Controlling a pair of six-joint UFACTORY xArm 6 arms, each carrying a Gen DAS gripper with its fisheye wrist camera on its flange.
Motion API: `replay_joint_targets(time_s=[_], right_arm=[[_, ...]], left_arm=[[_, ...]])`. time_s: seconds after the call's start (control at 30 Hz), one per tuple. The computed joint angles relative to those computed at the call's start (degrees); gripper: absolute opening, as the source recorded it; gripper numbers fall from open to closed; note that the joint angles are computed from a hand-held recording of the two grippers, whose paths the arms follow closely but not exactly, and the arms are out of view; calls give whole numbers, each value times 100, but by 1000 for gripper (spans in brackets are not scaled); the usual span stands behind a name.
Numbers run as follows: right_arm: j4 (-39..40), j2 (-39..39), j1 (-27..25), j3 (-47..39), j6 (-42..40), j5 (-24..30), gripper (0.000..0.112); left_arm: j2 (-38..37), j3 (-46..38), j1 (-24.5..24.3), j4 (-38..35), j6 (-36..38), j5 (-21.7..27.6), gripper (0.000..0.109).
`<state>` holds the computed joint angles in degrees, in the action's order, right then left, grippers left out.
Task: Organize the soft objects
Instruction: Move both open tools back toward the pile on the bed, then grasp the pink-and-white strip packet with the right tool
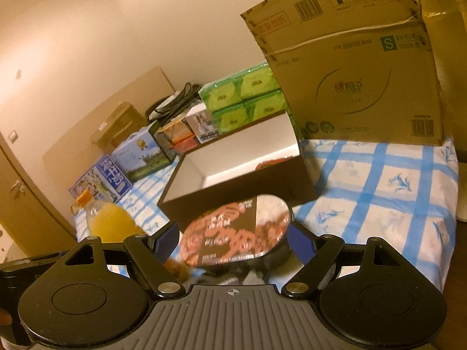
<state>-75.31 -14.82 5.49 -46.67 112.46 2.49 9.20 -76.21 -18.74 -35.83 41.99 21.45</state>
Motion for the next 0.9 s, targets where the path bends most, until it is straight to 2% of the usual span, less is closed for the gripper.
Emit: replay_joint_targets(time_s=[0.13,0.37,0.67,0.9], right_arm=[[58,-224,253,226,-39,218,81],[585,-483,890,521,-752,923,81],[1238,-381,1397,774,-1330,1079,81],[1622,-274,1476,922,-1520,1045,78]], left_arm=[[-331,399,85,-221,209,12,60],[-741,908,246,-461,346,162,62],[-1019,1482,410,-336,299,279,62],[-1044,1709,486,-278,289,344,62]])
